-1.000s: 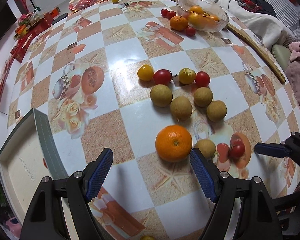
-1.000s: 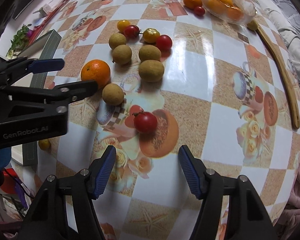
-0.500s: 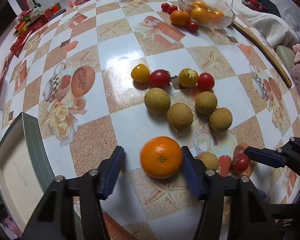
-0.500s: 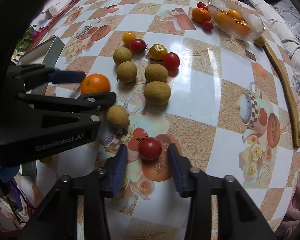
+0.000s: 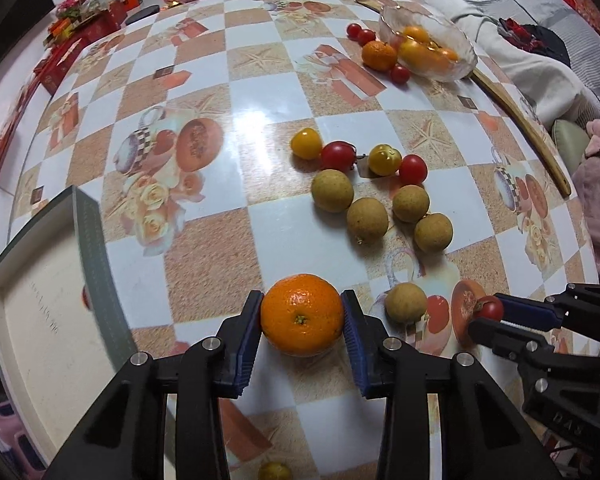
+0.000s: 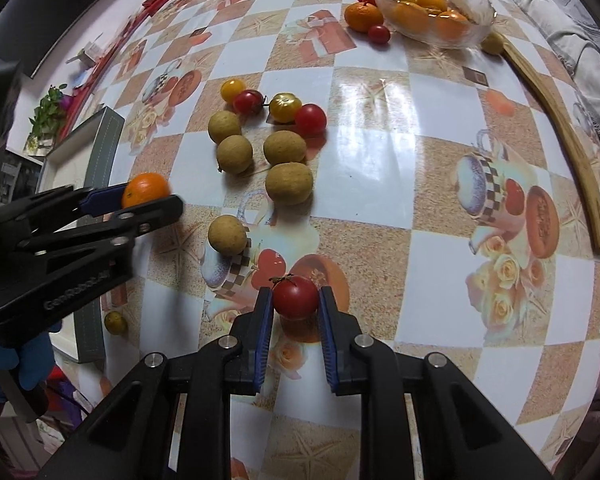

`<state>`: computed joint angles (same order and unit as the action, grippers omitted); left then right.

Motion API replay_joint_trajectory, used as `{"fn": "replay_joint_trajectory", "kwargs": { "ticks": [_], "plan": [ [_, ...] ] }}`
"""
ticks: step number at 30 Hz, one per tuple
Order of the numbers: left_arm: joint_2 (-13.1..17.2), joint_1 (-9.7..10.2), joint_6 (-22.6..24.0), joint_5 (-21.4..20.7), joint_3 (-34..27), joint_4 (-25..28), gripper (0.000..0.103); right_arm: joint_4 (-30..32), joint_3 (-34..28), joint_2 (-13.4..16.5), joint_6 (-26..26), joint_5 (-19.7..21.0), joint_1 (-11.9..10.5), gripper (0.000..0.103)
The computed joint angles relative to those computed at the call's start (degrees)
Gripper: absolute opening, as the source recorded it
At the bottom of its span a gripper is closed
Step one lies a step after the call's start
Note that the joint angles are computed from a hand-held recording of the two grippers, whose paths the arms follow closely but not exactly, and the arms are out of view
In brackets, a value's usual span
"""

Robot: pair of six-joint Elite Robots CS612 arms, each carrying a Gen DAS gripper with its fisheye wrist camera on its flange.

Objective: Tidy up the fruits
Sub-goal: 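Grasp the mandarin orange with the left gripper while the right gripper grasps a red cherry tomato, then carry the mandarin and red tomato over the white tray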

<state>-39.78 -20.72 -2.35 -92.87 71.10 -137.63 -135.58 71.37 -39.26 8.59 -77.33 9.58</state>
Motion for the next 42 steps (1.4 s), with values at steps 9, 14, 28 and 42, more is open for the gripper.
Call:
{"fn": "replay_joint_trajectory", "kwargs": {
  "ticks": [9,14,28,42],
  "plan": [
    [-2.78,1.45,-3.15,1.52,3.5,-2.73,0.04,1.04,-0.57,-0.74,-0.9,-0.41,0.29,0.024],
    [-3.98,2.55,-5.57,2.38,5.28,-3.92,0.04,2.26,-2.43,-0.33,-1.87,-0.34,0.85,0.024],
    [-6.58,6.07,-11.62,5.36,9.85,-5.97,0.04,7.46,-11.47,3.13,-9.14,0.66,4.24,0.024],
    [-7.09,9.23,-17.75,10.14,12.33,-4.94,0.04,16.93,-26.34,10.61,-14.56,3.91,7.76,0.024]
  ]
}}
